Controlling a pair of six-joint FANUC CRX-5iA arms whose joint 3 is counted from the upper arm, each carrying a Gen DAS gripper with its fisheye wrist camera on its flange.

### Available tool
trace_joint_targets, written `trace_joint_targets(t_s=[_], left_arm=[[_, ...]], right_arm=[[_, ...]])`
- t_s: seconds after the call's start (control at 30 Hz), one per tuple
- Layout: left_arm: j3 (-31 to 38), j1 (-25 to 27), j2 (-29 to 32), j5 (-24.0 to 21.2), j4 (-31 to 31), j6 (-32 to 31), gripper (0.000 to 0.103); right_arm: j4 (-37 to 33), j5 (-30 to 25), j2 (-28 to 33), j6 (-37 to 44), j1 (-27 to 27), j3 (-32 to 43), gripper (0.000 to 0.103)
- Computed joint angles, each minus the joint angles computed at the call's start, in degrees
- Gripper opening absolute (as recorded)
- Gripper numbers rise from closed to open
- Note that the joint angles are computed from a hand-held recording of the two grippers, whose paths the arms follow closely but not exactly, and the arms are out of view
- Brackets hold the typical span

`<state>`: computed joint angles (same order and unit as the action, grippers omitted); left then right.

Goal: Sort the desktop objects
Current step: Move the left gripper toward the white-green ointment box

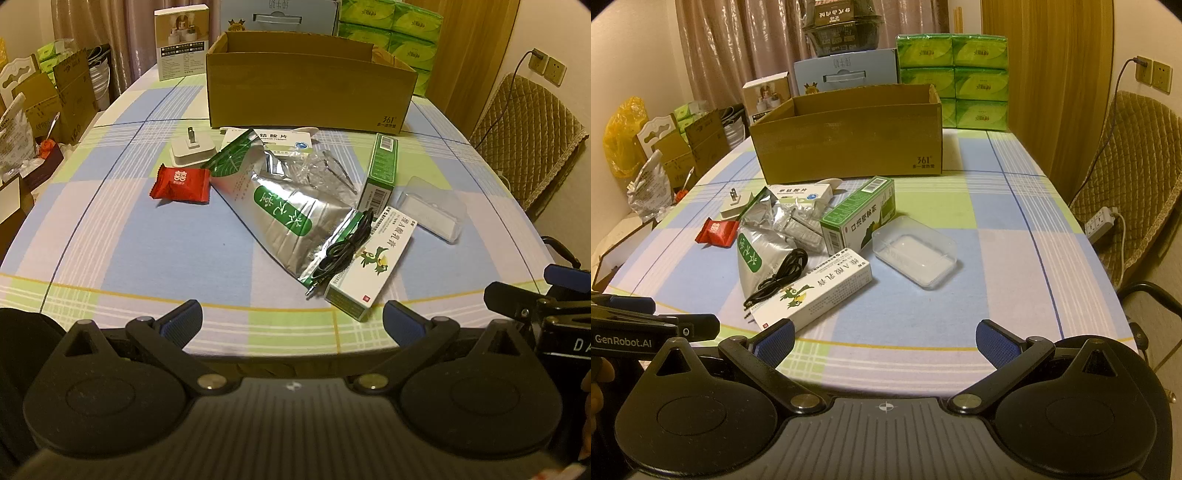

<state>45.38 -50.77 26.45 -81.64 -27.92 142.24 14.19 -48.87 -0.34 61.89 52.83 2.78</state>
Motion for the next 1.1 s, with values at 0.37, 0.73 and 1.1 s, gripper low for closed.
trace_joint_targets(t_s=[0.37,0.73,1.1], left_arm=[[-0.3,0.2,-0.2,0.4,0.5,0.0,0.102],[-2.5,1.7,-1.4,4.0,3.9,-0.7,0.102],[-2.7,4.9,-0.4,8.4,10.7,-9.6,0.102]], right_arm=[[0.0,0.0,0.2,0.0,0.0,0.2,0.101],[-1.8,-0.6,0.4,0.8,-0.7,1.4,0.101],[3.8,2.6,0.8,2.2,-1.0,0.8,0.101]])
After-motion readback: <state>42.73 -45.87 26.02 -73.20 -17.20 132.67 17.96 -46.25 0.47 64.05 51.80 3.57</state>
